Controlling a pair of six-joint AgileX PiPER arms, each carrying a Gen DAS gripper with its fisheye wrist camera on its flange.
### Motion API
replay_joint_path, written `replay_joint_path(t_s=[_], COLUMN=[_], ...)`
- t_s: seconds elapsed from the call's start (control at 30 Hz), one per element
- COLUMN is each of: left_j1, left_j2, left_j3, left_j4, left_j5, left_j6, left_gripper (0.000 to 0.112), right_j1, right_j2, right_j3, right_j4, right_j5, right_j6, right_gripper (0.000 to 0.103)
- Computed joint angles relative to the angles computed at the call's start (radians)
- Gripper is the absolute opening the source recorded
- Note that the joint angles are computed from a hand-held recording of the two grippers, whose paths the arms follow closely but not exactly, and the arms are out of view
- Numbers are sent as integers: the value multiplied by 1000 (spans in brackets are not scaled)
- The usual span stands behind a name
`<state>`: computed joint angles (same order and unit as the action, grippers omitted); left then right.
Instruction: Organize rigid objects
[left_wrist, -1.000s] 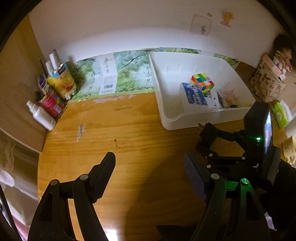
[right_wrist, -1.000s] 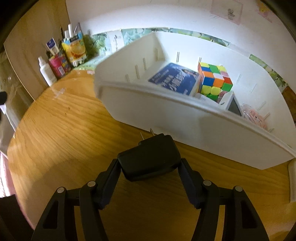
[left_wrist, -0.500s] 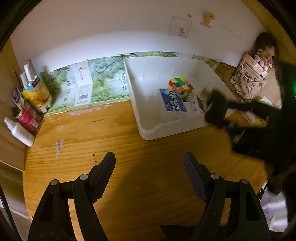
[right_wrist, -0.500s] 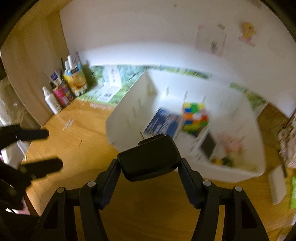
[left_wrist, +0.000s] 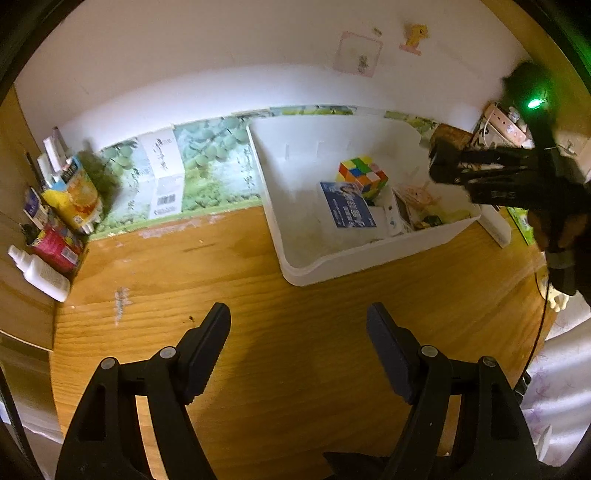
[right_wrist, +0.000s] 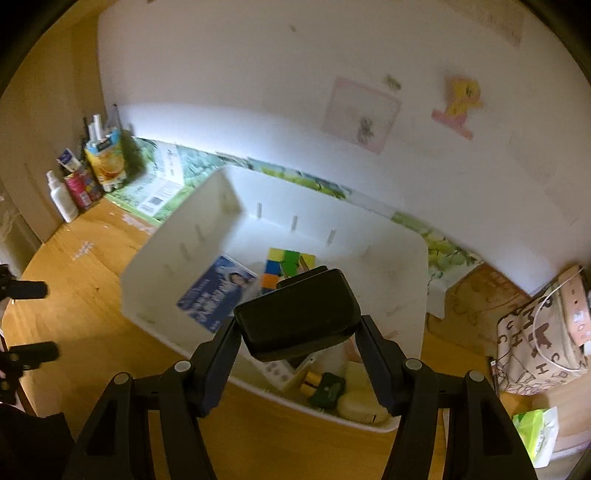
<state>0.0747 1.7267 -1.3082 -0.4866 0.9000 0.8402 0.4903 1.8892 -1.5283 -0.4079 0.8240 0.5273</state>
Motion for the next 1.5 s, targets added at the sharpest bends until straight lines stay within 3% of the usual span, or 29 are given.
replay_joint_path(t_s=[0.37,0.63,0.93,1.13,1.27,1.37,1.5], left_j1=[-39,-173,-347,-443,-521,-602,-685], left_j2=[-76,-207,-311,-383,-439,-471,-503], left_j3=[49,158,222,252,268,277,287], left_j4=[91,214,406,497,589,734,866], left_j5=[-73,-153,-181,-182,-166,-136,-90], left_j6=[-188,-405,-772,-989,-1127,-1281,-1408], left_gripper=[79,79,79,86,92,101,101], right_j1=[-131,-174,-153,-116,-41,18,114], right_j2=[122,47,-205,-416,-602,-719,-803], right_j3=[-20,84,341,522,630,680,707], right_j4=[177,223,280,276,187,155,101], right_j5=[-17,-70,-161,-158,-100,-44,50], right_j6=[-4,-31,-59,33,186,292,438], right_gripper=[65,68,78,81,82,84,84])
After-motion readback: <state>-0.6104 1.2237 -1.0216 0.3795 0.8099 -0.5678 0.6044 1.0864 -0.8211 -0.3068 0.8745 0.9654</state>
